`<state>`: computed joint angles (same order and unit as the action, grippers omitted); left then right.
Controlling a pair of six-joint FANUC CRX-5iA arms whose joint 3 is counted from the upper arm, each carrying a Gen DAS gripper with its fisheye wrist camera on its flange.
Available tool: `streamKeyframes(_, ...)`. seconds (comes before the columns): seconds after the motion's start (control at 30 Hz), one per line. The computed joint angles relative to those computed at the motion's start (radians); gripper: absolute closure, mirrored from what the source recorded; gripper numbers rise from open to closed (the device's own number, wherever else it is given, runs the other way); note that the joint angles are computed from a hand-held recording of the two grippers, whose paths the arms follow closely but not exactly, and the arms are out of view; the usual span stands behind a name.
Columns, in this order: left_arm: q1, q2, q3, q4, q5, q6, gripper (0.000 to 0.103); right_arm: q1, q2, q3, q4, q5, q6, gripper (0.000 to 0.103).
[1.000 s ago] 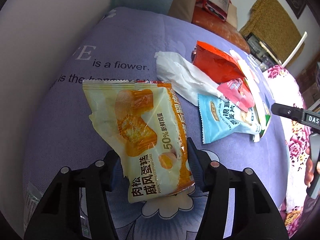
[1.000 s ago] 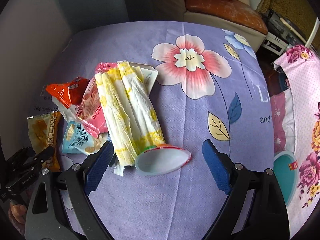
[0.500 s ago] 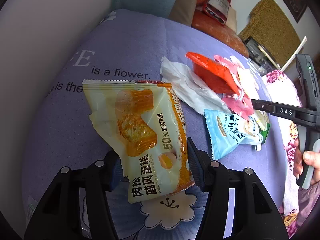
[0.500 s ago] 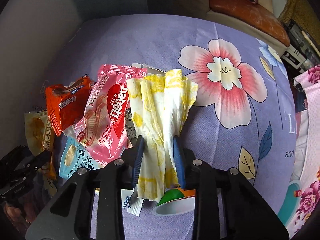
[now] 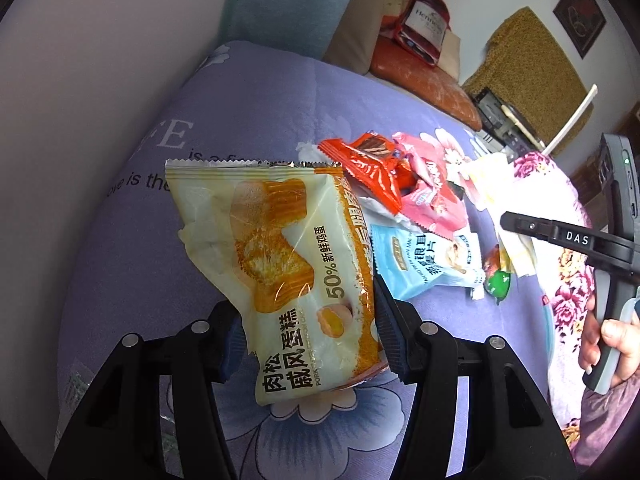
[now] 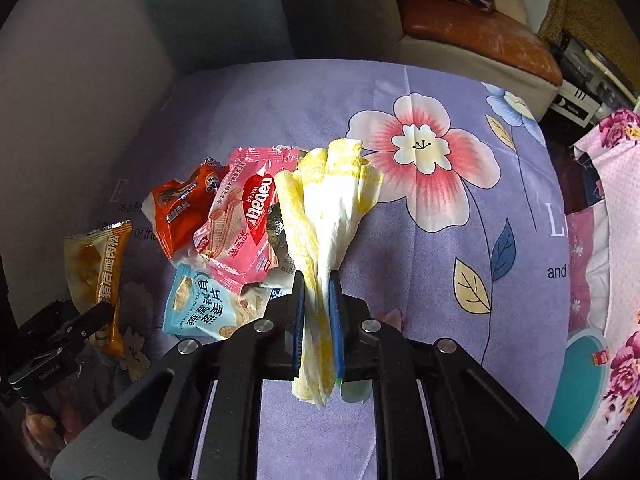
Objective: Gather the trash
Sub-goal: 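Carry the snack bag and wrapper over the wastebasket and open both tools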
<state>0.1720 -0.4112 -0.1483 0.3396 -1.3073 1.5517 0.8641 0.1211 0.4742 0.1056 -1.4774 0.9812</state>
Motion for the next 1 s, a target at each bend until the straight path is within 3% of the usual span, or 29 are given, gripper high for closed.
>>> streamKeyframes(0.17,-0.084,0.022,0.039,-0.003,0.011,0.01,0.046,0.015,-0.102,-0.093,0.006,0.039,-0.062,0.092)
streamKeyframes(0.43,-0.31,0.125,0.153,-0.059,0.035,0.047,0.046,0.005,-0.287,-0.285,0.038,0.068,-0.196,0.092)
streamKeyframes(0.67,-0.535,0.276,0.31,-0.13,0.038,0.079,0.046,-0.044,-0.465,-0.455,0.076,0.08,-0.299,0.092)
streamKeyframes(1.0,-0.792,0.547,0.607,-0.22,-0.039,0.122,0.046,-0.195,-0.677,-0.622,0.086,0.068,-0.353,0.092)
